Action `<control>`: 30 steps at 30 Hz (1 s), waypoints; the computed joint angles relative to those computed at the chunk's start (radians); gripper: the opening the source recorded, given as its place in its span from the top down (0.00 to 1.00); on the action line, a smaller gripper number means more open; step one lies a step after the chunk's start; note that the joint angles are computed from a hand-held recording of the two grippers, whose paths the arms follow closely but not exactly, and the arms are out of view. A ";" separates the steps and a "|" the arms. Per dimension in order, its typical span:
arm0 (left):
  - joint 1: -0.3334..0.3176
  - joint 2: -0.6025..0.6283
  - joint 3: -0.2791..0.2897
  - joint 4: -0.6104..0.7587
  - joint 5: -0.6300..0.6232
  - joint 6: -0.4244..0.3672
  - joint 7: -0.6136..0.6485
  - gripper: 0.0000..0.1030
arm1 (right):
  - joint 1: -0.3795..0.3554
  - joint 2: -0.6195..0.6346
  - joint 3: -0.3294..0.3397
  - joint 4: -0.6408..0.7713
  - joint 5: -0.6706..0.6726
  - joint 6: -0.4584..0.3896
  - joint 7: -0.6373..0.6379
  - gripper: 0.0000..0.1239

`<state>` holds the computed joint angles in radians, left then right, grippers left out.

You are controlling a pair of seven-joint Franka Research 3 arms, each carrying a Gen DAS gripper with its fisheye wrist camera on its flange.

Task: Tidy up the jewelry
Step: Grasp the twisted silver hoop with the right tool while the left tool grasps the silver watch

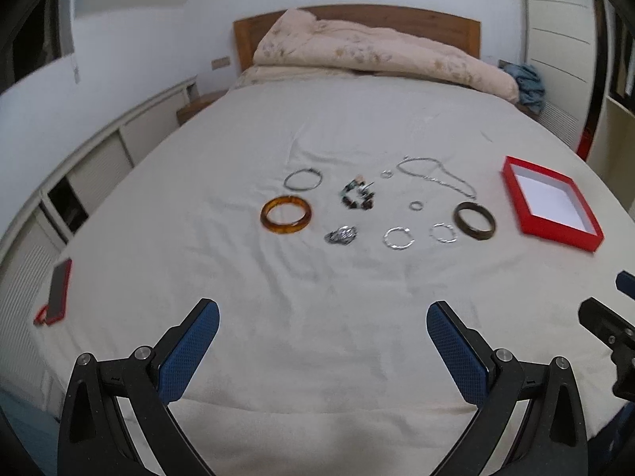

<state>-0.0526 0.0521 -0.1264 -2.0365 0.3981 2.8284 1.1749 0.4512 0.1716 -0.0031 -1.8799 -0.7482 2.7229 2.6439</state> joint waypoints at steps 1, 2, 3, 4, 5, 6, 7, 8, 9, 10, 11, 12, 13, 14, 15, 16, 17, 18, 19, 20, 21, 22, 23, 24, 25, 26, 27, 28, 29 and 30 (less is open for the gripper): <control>0.002 0.011 0.002 0.007 -0.003 -0.003 -0.005 0.00 | -0.007 0.014 0.002 0.009 0.018 0.009 -0.019 0.18; 0.006 0.025 0.003 0.017 -0.016 -0.005 0.000 0.01 | -0.009 0.021 0.001 0.013 0.031 0.016 -0.032 0.18; 0.010 0.037 0.001 0.025 -0.041 -0.006 0.018 0.02 | -0.012 0.035 0.001 0.022 0.051 0.025 -0.054 0.18; 0.011 0.056 0.000 0.043 -0.054 -0.018 0.026 0.07 | -0.015 0.050 -0.001 0.032 0.072 0.035 -0.075 0.18; 0.013 0.073 -0.001 0.059 -0.066 -0.030 0.035 0.14 | -0.018 0.062 -0.003 0.042 0.099 0.043 -0.099 0.18; 0.019 0.099 -0.008 0.084 -0.105 -0.044 0.066 0.17 | -0.021 0.077 -0.005 0.051 0.130 0.053 -0.125 0.18; 0.021 0.112 -0.010 0.097 -0.121 -0.054 0.077 0.20 | -0.024 0.095 -0.006 0.065 0.165 0.061 -0.155 0.19; 0.025 0.145 -0.016 0.130 -0.146 -0.067 0.097 0.20 | -0.023 0.107 -0.009 0.072 0.194 0.069 -0.180 0.19; 0.025 0.158 -0.017 0.143 -0.156 -0.069 0.104 0.20 | -0.027 0.126 -0.008 0.087 0.231 0.076 -0.213 0.19; 0.027 0.190 -0.021 0.175 -0.173 -0.070 0.118 0.21 | -0.039 0.151 0.002 0.108 0.284 0.086 -0.260 0.21; 0.030 0.208 -0.026 0.194 -0.188 -0.071 0.132 0.22 | -0.049 0.172 0.010 0.124 0.327 0.093 -0.299 0.22; 0.034 0.227 -0.032 0.214 -0.207 -0.075 0.147 0.24 | -0.060 0.197 0.023 0.147 0.374 0.098 -0.343 0.25; 0.038 0.265 -0.039 0.257 -0.226 -0.085 0.164 0.27 | -0.077 0.226 0.041 0.174 0.425 0.099 -0.394 0.29; 0.036 0.287 -0.038 0.283 -0.230 -0.093 0.169 0.28 | -0.087 0.250 0.053 0.200 0.465 0.096 -0.436 0.30; 0.034 0.306 -0.038 0.305 -0.234 -0.100 0.171 0.28 | -0.100 0.282 0.069 0.235 0.507 0.090 -0.483 0.33; 0.034 0.331 -0.039 0.332 -0.240 -0.104 0.175 0.29 | -0.110 0.313 0.082 0.270 0.543 0.082 -0.525 0.37; 0.033 0.357 -0.039 0.363 -0.243 -0.110 0.179 0.29 | -0.113 0.339 0.088 0.301 0.571 0.075 -0.557 0.38; 0.027 0.375 -0.034 0.385 -0.239 -0.114 0.173 0.29 | -0.122 0.369 0.100 0.337 0.603 0.065 -0.594 0.42; 0.027 0.398 -0.035 0.414 -0.242 -0.122 0.176 0.30 | -0.132 0.397 0.114 0.371 0.637 0.057 -0.631 0.47; 0.026 0.420 -0.037 0.440 -0.244 -0.128 0.179 0.32 | -0.141 0.419 0.127 0.398 0.667 0.050 -0.666 0.50; 0.024 0.440 -0.036 0.466 -0.244 -0.134 0.181 0.34 | -0.149 0.449 0.142 0.438 0.696 0.040 -0.705 0.55; 0.023 0.455 -0.037 0.485 -0.244 -0.142 0.183 0.36 | -0.154 0.478 0.153 0.481 0.718 0.026 -0.743 0.57; 0.023 0.473 -0.037 0.508 -0.245 -0.148 0.186 0.38 | -0.147 0.505 0.149 0.522 0.729 0.014 -0.764 0.58; 0.022 0.487 -0.037 0.526 -0.245 -0.152 0.189 0.38 | -0.142 0.527 0.144 0.556 0.742 0.003 -0.781 0.60; 0.022 0.500 -0.038 0.543 -0.245 -0.155 0.193 0.39 | -0.140 0.553 0.142 0.596 0.759 -0.009 -0.800 0.62; 0.020 0.516 -0.037 0.562 -0.243 -0.158 0.196 0.40 | -0.135 0.577 0.135 0.634 0.772 -0.021 -0.812 0.63; 0.020 0.529 -0.038 0.578 -0.244 -0.160 0.201 0.41 | -0.129 0.598 0.126 0.669 0.783 -0.032 -0.824 0.66; 0.021 0.540 -0.041 0.592 -0.247 -0.165 0.206 0.43 | -0.123 0.628 0.117 0.717 0.791 -0.053 -0.841 0.69; 0.025 0.553 -0.049 0.609 -0.255 -0.171 0.217 0.45 | -0.115 0.642 0.107 0.741 0.799 -0.064 -0.853 0.70; 0.028 0.565 -0.054 0.624 -0.261 -0.176 0.227 0.46 | -0.110 0.669 0.098 0.788 0.808 -0.089 -0.868 0.74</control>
